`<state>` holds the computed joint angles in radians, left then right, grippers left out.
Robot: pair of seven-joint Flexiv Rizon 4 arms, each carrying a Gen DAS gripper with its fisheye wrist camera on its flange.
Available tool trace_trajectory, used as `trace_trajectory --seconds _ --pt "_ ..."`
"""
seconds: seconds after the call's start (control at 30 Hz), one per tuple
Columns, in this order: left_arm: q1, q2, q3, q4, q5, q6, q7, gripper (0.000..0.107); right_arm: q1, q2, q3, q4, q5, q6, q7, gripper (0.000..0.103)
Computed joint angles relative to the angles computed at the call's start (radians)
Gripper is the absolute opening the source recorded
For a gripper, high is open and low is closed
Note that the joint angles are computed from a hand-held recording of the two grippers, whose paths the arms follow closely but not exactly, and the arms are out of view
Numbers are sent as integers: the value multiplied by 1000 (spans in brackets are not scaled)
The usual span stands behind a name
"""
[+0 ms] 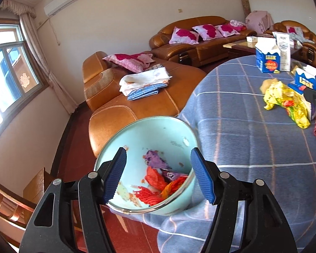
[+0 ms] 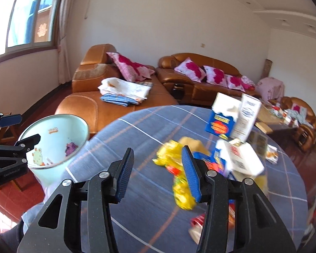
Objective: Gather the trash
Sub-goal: 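Move both open tools back to the remaining trash on the table, then grasp the yellow plastic bag with the left tool while the right tool grasps the red snack packet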
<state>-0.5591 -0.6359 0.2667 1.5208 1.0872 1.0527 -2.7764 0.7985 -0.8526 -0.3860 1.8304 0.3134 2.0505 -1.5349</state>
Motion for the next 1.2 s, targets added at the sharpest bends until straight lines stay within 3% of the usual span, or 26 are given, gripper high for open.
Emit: trace_trajectory --seconds 0.03,0.23,0.47,0.6,0.73,0.83,0.93,1.0,1.07,1.2 --pt "-1 -10 -11 -15 -2 3 15 66 -9 8 -3 18 27 -9 19 58" --pt "-35 -75 -22 -111 -27 13 86 66 19 -13 -109 68 82 -91 127 58" --pt "-57 -125 4 -164 -83 42 149 66 -64 23 -31 58 -37 -158 243 62" --pt "-59 -131 23 -156 -107 73 161 66 -48 19 -58 42 -85 -270 330 62" --pt "-46 -133 30 -142 -140 114 178 67 -119 44 26 53 -129 -281 393 61" --pt "-56 -138 47 -139 -156 142 185 67 -272 60 199 32 -193 -264 393 61" --pt "-72 -140 66 -138 -166 158 184 68 -300 63 226 43 -249 -241 417 51" --pt "-75 -140 71 -137 -178 164 191 68 -349 73 273 55 -280 -210 432 38" --pt "-81 -142 79 -139 -186 168 194 68 -325 92 242 88 -289 -179 431 17" --pt "-83 -152 80 -158 -210 167 214 68 -287 118 189 147 -267 -120 412 15"
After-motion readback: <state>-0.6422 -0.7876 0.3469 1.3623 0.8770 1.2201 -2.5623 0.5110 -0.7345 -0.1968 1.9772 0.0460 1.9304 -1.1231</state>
